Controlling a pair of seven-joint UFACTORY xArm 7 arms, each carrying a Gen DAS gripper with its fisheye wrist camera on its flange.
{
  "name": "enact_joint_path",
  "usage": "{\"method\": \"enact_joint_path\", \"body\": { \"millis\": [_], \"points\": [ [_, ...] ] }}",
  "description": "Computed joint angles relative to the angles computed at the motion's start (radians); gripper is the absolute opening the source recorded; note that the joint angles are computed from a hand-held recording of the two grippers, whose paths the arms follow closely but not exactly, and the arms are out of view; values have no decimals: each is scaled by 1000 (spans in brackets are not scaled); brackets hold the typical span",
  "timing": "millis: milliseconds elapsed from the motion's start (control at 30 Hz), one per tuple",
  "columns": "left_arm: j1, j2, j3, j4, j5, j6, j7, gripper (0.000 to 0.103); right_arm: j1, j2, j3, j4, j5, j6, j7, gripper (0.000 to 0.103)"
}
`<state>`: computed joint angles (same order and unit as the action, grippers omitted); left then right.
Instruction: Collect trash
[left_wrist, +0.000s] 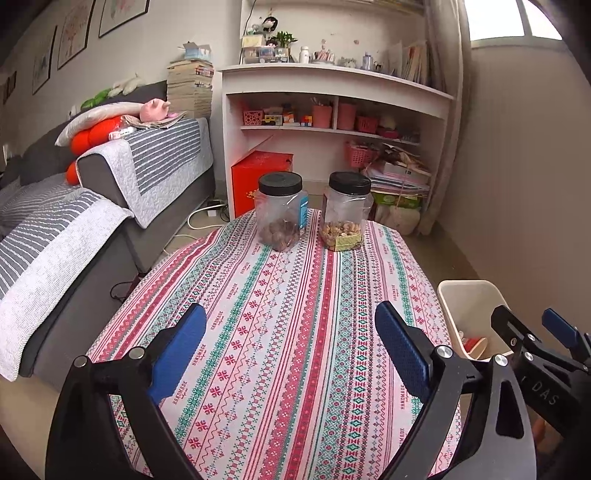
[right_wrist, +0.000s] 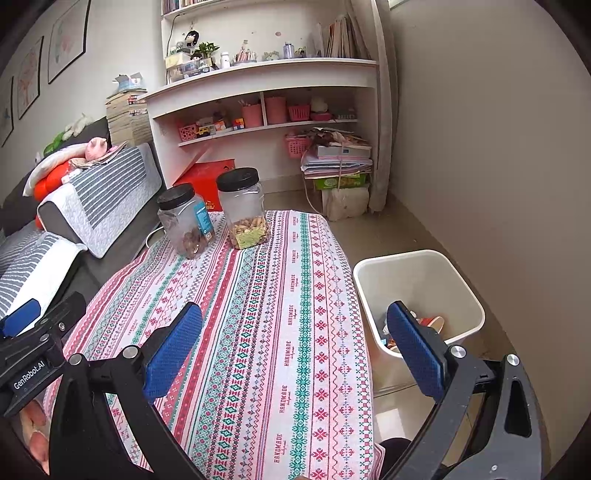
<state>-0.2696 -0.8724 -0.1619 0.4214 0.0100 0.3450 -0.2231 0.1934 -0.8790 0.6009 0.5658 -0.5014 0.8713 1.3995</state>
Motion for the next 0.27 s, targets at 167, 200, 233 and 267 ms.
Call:
{"method": "enact_joint_path", "body": {
  "millis": [167,200,233,267],
  "points": [
    [-20,6,17,10,-15,21,6,95,1,-15,-10,-6,2,-2,3,96],
    [-30,8,26,12,-22,27,12,95,0,-18,-6,-6,3,0,6,96],
    [-40,9,33,13,-29,32,18,95,1,-21,-14,-8,1,-3,-2,96],
    [-38,7,31,12,-32,32,18,95,0,-23,-11,-8,2,-2,-2,96]
  ]
}}
